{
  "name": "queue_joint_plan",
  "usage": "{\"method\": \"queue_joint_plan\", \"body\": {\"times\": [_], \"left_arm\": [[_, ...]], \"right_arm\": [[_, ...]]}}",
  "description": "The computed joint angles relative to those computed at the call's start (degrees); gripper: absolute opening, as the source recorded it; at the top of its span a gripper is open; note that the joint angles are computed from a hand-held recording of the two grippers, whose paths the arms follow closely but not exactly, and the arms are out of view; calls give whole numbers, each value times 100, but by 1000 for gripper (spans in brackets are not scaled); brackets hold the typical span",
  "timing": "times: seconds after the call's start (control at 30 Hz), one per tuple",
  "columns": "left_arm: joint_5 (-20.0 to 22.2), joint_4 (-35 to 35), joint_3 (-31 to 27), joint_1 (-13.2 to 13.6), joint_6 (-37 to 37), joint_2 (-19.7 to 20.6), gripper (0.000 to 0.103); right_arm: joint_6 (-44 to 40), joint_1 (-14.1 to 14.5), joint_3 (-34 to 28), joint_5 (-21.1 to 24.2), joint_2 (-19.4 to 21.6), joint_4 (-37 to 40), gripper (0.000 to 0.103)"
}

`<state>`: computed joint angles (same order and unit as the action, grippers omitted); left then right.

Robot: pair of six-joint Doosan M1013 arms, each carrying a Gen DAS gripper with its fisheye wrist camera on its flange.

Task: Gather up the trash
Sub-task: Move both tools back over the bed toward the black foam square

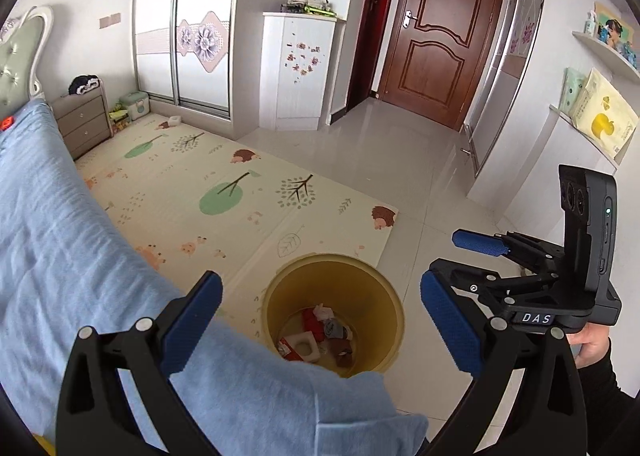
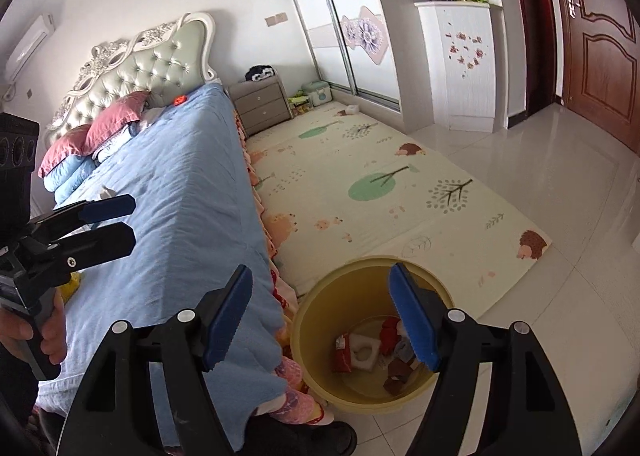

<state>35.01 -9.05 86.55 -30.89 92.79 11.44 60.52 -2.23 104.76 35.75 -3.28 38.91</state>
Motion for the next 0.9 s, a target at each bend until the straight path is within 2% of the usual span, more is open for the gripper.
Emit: {"method": "queue_joint_plan", "body": {"times": [0.1,0.23,0.37,0.47,0.67,0.83,0.9], "left_arm": [[-331,605,438,45,-549,-408,99],[-538,1971,982,143,-1911,-967,99],[-425,3508,1442,271,-3334,-1490,99],[-232,4212,1747,444,-4004,-1837,99],[62,4130,2216,1072,-3977,-2343,99],[141,3670,2519,1586,-3373,-2598,99],[203,3568,2611,1661,-3123,-2647,99]], "right_arm": [[-663,255,70,-213,-123,547,78],[-1746,652,134,-448,-219,1447,87],[-2806,1059,123,-614,-213,2226,95],[-3135,1391,64,-646,-174,2504,95],[-3602,1919,-96,-353,-28,3046,95],[-3580,2393,-222,-223,61,3212,95],[-3536,2559,-283,-200,105,3174,95]]}}
